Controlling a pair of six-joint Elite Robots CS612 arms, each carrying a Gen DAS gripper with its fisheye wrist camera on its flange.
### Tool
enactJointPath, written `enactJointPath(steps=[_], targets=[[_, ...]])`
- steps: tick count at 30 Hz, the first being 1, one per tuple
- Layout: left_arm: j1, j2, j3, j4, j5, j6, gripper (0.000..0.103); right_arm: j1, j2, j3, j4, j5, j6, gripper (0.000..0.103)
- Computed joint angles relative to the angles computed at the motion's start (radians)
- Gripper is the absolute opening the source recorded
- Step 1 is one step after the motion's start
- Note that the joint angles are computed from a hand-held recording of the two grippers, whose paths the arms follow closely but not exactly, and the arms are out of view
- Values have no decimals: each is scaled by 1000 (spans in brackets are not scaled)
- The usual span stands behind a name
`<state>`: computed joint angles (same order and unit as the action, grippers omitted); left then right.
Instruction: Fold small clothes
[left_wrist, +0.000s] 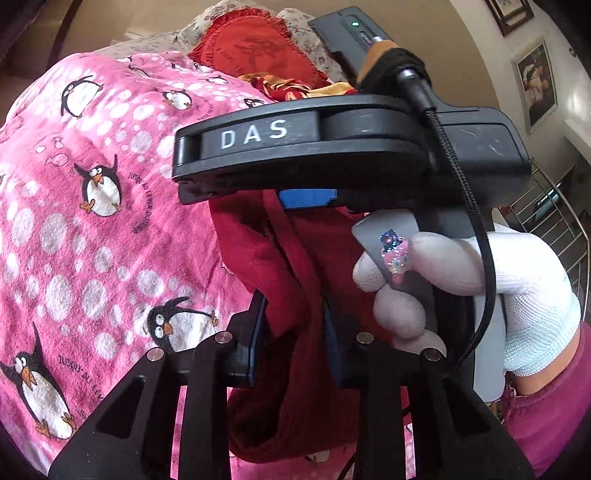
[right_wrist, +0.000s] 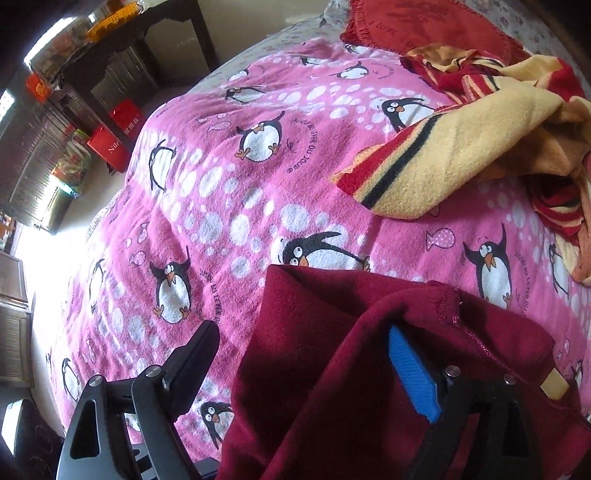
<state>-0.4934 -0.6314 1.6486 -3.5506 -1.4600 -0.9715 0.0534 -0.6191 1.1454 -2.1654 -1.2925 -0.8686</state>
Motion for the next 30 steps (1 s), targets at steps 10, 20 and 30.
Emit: enactJointPath(steps=[10, 20, 30], targets=[[-20, -26, -2, 119, 57, 35, 28, -30, -12, 32, -55, 34, -42, 31], [-42, -45, 6, 257, 28, 49, 29, -101, -51, 79, -21, 251, -13, 19], [-75, -76, -53, 259, 37, 218, 16, -183, -90, 92, -14, 415, 6, 18]])
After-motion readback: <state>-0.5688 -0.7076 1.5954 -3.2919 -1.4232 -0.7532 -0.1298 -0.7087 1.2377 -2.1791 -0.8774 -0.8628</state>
